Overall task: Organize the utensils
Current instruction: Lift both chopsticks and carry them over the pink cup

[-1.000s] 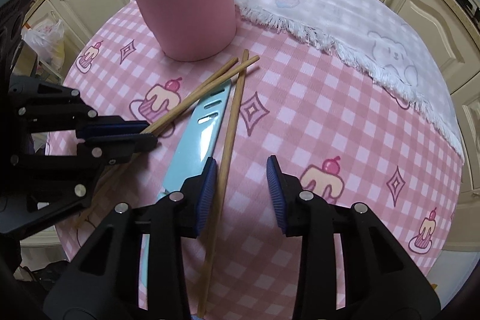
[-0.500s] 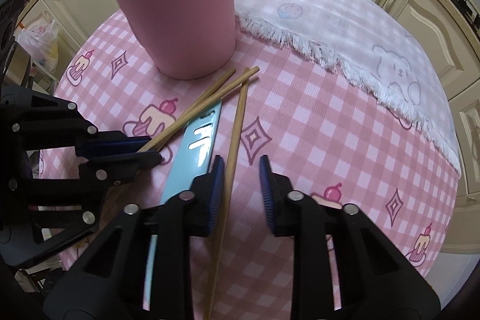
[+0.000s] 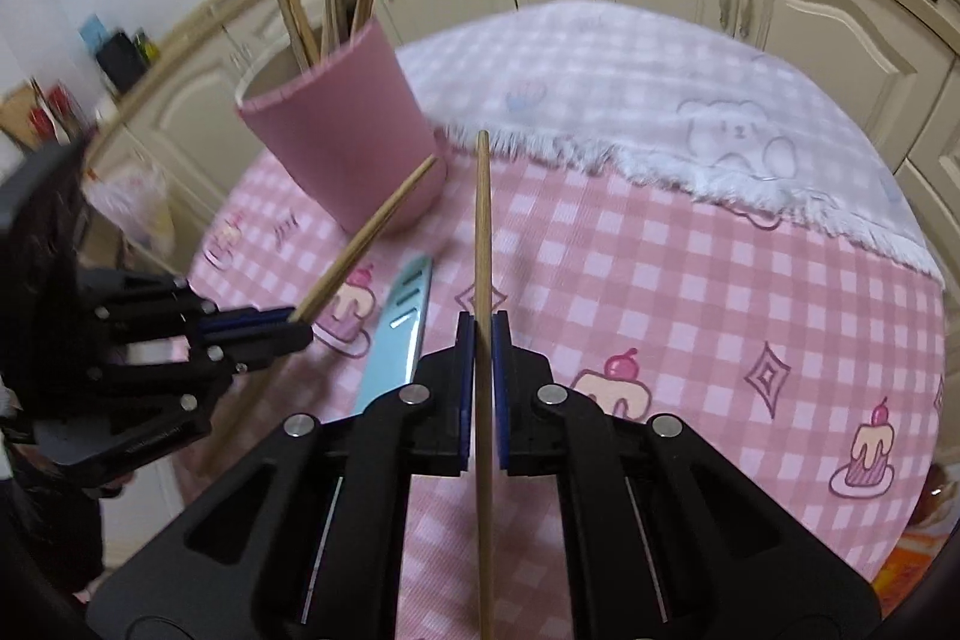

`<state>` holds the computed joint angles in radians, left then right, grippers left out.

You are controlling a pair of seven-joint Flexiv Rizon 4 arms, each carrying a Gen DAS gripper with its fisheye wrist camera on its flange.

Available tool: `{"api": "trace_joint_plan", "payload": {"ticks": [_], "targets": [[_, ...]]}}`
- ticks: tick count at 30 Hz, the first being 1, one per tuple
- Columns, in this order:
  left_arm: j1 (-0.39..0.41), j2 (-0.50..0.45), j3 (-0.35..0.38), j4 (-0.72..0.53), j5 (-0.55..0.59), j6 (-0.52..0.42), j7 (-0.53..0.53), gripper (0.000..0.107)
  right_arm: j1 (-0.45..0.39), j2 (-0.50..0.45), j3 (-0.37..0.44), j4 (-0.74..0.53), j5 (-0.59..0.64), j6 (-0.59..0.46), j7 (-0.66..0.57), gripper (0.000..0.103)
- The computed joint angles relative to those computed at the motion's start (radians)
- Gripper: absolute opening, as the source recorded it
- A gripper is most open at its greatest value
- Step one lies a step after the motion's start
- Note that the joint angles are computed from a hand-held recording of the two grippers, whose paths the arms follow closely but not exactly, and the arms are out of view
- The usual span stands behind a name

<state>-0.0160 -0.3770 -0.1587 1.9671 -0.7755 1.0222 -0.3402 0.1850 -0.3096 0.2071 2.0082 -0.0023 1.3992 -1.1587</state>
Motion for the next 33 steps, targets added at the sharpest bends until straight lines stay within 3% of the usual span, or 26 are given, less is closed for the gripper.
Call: {"api": "trace_joint_plan", "payload": {"ticks": [6, 12, 19, 25, 26, 28, 32, 33], "targets": [[-0.017, -0.033, 0.034, -0.027, 0.100, -0.011, -0.085, 0.005, -0.022, -0.004, 0.017, -0.009, 0.033, -0.018, -0.023, 0.006], [-0.001, -0.058, 0.023, -0.052, 0.150, -0.041, -0.148, 0.006, -0.020, -0.007, 0.031, -0.004, 0.060, -0.023, -0.045, 0.006], [0.020, -0.057, 0.009, -0.065, 0.125, -0.069, -0.156, 0.006, -0.016, -0.007, 0.032, -0.007, 0.072, -0.027, -0.060, 0.006], [0.004, -0.056, 0.016, -0.058, 0.161, -0.024, -0.136, 0.006, -0.009, -0.009, 0.026, -0.012, 0.070, -0.038, -0.057, 0.006], [-0.003, -0.060, 0.018, -0.061, 0.175, -0.017, -0.145, 0.008, -0.009, -0.009, 0.027, -0.014, 0.071, -0.040, -0.059, 0.006], [-0.015, -0.067, 0.018, -0.066, 0.198, 0.004, -0.157, 0.025, -0.007, -0.010, 0.026, -0.014, 0.070, -0.042, -0.059, 0.006], [-0.019, -0.077, 0.011, -0.076, 0.226, 0.022, -0.165, 0.021, -0.007, -0.011, 0.027, -0.014, 0.073, -0.046, -0.062, 0.006], [-0.022, -0.079, 0.012, -0.080, 0.239, 0.024, -0.168, 0.012, -0.008, -0.011, 0.028, -0.014, 0.075, -0.047, -0.063, 0.006]]}}
